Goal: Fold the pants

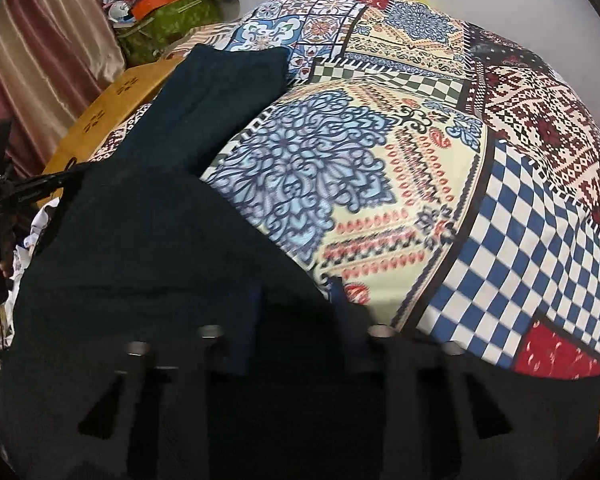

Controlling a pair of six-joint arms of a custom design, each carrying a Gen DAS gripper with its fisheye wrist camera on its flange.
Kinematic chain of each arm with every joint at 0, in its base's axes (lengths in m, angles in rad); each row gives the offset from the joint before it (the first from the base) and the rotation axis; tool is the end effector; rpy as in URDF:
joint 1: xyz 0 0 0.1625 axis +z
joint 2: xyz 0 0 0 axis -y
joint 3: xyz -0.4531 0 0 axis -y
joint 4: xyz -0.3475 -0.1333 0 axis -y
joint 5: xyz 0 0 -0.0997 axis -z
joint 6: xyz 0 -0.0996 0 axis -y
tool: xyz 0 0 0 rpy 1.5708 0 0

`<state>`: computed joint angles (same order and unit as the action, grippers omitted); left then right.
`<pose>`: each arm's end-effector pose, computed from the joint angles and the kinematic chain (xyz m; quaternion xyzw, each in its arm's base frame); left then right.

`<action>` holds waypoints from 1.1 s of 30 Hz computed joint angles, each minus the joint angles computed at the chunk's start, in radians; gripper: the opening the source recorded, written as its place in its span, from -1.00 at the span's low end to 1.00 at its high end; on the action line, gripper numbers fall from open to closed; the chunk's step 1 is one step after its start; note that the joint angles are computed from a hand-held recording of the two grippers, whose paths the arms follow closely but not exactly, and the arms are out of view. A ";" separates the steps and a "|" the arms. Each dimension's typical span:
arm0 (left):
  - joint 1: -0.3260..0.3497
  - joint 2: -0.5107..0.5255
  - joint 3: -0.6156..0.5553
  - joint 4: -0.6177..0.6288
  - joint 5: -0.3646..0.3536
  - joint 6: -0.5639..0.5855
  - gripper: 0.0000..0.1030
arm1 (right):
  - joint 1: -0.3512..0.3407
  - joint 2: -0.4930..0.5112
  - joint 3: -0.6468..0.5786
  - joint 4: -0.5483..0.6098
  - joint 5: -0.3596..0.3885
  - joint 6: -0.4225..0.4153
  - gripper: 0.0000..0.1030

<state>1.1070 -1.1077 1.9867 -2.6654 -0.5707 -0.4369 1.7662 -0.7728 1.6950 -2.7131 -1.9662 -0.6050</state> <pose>-0.0443 -0.5738 0.2690 -0.0398 0.8731 -0.2925 0.3881 0.2197 -0.6208 0.1340 0.3598 -0.9060 0.0657 0.2130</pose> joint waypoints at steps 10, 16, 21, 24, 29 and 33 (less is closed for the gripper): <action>-0.153 -0.124 0.092 -0.001 0.083 -0.008 -0.93 | 0.046 -0.073 0.105 -0.201 0.017 -0.006 -0.90; -0.296 -0.247 0.211 0.103 0.144 -0.141 -0.93 | 0.071 -0.189 0.201 -0.246 0.067 0.017 -0.90; -0.418 -0.353 0.289 0.329 0.204 -0.358 -0.93 | 0.097 -0.288 0.324 -0.293 0.089 0.007 -0.90; -0.484 -0.426 0.317 0.513 0.210 -0.532 -0.93 | 0.107 -0.338 0.398 -0.318 0.108 0.024 -0.90; -0.591 -0.547 0.344 0.857 0.181 -0.843 -0.93 | 0.116 -0.405 0.513 -0.356 0.129 0.026 -0.90; -0.664 -0.615 0.377 1.046 0.135 -1.027 -0.93 | 0.101 -0.442 0.588 -0.380 0.158 0.038 -0.90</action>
<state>0.4425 -1.7223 2.3635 -1.6196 -0.4353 -1.4638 1.8676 -1.2147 2.2830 -3.0930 -1.8078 -0.5668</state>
